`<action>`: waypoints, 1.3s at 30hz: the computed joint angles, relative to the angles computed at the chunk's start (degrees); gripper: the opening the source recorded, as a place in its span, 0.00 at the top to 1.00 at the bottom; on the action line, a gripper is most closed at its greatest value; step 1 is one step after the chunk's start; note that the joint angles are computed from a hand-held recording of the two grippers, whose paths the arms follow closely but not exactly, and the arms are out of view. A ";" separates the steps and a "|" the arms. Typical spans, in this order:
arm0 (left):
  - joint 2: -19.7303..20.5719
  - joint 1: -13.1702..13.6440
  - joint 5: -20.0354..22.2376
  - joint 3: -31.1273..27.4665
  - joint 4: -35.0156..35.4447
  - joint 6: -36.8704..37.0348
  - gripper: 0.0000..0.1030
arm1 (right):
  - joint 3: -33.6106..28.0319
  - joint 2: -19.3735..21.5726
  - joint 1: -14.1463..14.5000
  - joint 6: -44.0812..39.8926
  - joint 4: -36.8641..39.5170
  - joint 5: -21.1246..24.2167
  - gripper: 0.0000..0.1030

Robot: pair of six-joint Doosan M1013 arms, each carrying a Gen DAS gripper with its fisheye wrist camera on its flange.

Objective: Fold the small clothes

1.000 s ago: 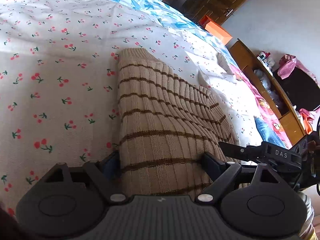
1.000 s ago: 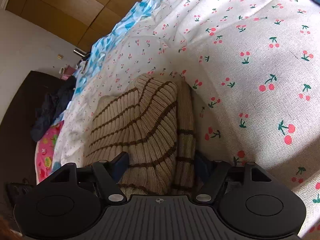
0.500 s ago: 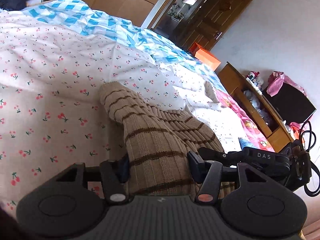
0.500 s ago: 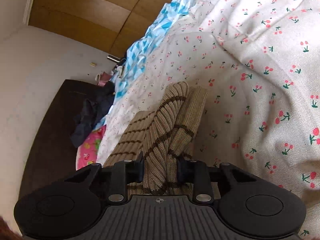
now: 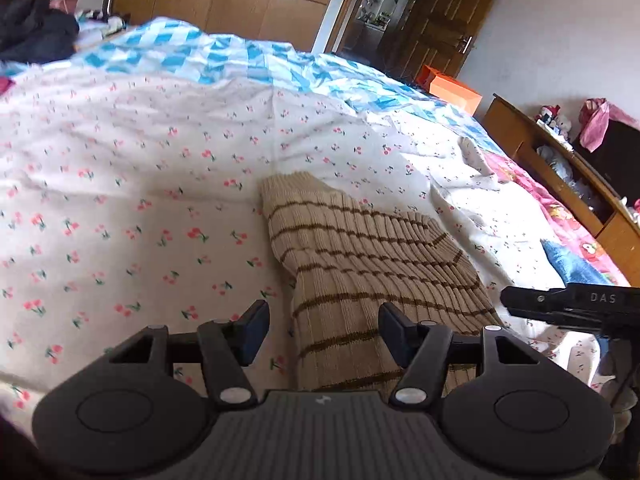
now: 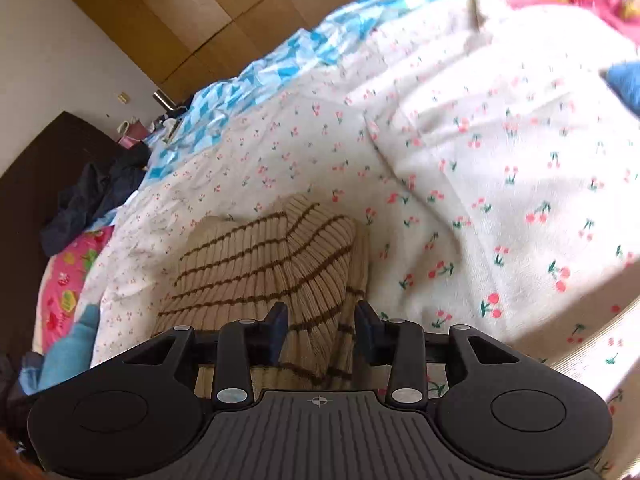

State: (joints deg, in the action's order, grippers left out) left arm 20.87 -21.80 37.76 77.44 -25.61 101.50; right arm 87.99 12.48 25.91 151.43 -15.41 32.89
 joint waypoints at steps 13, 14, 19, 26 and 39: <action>7.14 -4.33 1.28 -9.43 21.99 -9.60 0.36 | -12.52 9.97 -1.37 -14.26 2.87 6.65 0.77; 7.92 -4.45 2.62 -10.23 23.69 -10.91 0.35 | -12.61 10.40 -1.72 -13.77 3.19 7.59 0.77; 8.51 -3.50 3.54 -9.97 20.90 -12.14 0.32 | -9.26 8.98 -2.37 -10.07 2.91 4.32 0.79; 2.96 -3.79 -0.56 -3.91 23.41 -13.26 0.33 | -7.46 4.98 1.24 -5.91 -7.57 6.46 0.70; -2.94 -4.75 1.78 5.13 26.92 -12.60 0.28 | -1.72 1.24 4.79 -7.27 -2.80 9.27 0.69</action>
